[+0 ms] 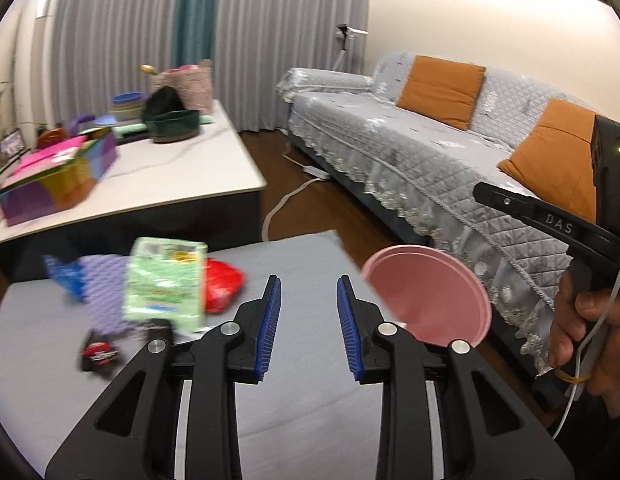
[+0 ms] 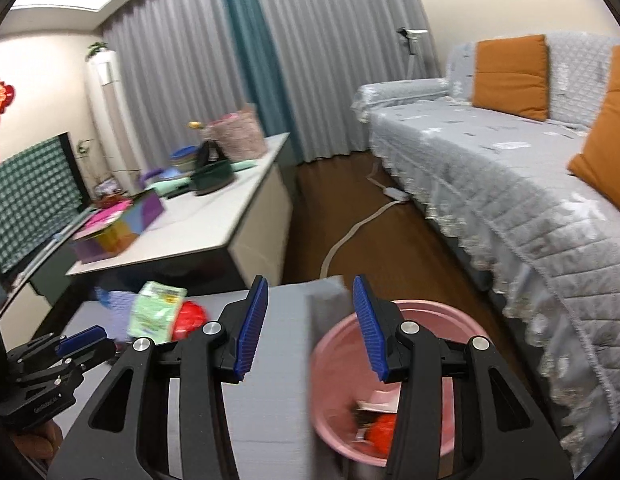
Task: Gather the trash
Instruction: 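Grasp the small red-and-black wrapper with the left tool while the right tool grasps the red bag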
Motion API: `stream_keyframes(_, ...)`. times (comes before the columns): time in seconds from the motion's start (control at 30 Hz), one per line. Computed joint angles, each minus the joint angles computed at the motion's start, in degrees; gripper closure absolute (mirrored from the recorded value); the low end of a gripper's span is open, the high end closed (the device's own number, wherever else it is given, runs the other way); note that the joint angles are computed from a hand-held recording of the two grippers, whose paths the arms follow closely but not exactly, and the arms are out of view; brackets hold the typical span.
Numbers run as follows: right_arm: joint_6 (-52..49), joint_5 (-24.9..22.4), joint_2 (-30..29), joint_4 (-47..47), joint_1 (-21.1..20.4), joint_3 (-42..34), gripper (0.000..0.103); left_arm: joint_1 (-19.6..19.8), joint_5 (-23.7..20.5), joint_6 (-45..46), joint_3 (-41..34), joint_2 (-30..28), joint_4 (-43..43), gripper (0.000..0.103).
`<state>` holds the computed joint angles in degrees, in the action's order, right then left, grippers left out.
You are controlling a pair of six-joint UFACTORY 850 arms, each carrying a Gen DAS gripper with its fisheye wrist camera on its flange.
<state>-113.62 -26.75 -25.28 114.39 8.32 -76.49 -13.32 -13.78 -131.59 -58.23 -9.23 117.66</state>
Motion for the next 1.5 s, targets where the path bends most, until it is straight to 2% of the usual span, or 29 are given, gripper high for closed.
stream_keyframes(0.1,-2.97,-1.09,0.69,1.56,1.97,0.98,0.06,2.19,-0.95,0.3,2.75,2.7,-0.45,0.075)
stream_keyframes(0.2,-5.09,-1.89,0.62,2.02,4.13,1.1,0.065,5.0,-1.72,-3.65,5.6,4.83,1.56,0.076)
stream_keyframes(0.37,-1.89,-1.91,-1.83,-1.65,7.2,-1.27,0.071,9.06,-3.39,-10.67,9.57,6.2,5.43,0.079)
stream_keyframes(0.53,1.14,-0.22,-5.99,-5.07,9.88,-5.36,0.071,11.12,-5.85,-10.39,10.97,5.56,4.18,0.079)
stream_keyframes(0.8,9.01,2.75,-12.56,-13.33,12.74,-12.25,0.07,15.61,-3.67,-17.08,10.78,2.23,8.99,0.079)
stream_keyframes(0.97,14.69,3.19,-15.85,-19.84,14.22,-15.94,0.069,17.52,-2.41,-16.89,9.41,-0.24,7.34,0.079)
stream_keyframes(1.0,17.03,3.09,-16.74,-22.38,14.53,-17.06,0.067,17.93,-1.64,-17.33,9.07,-0.78,7.57,0.078)
stream_keyframes(1.07,20.09,3.32,-17.9,-25.78,15.1,-18.48,0.055,18.49,-0.43,-17.29,8.44,-1.8,7.34,0.078)
stream_keyframes(1.13,24.54,4.08,-19.53,-30.44,15.69,-20.5,0.048,18.76,-0.1,-18.08,8.15,-2.43,7.84,0.078)
stream_keyframes(1.23,33.42,5.49,-22.11,-39.27,16.49,-24.0,0.044,19.42,1.03,-20.38,7.38,-3.43,9.26,0.078)
stream_keyframes(1.33,40.26,6.11,-24.1,-46.95,17.03,-27.09,0.033,19.93,2.37,-22.83,6.7,-4.21,11.26,0.078)
stream_keyframes(1.43,47.58,5.49,-26.24,-56.2,17.53,-30.58,0.023,20.22,3.33,-24.47,6.07,-4.94,13.28,0.078)
stream_keyframes(1.5,52.2,4.97,-27.38,-61.93,17.77,-32.41,0.021,20.44,3.8,-25.2,5.68,-5.4,13.79,0.075)
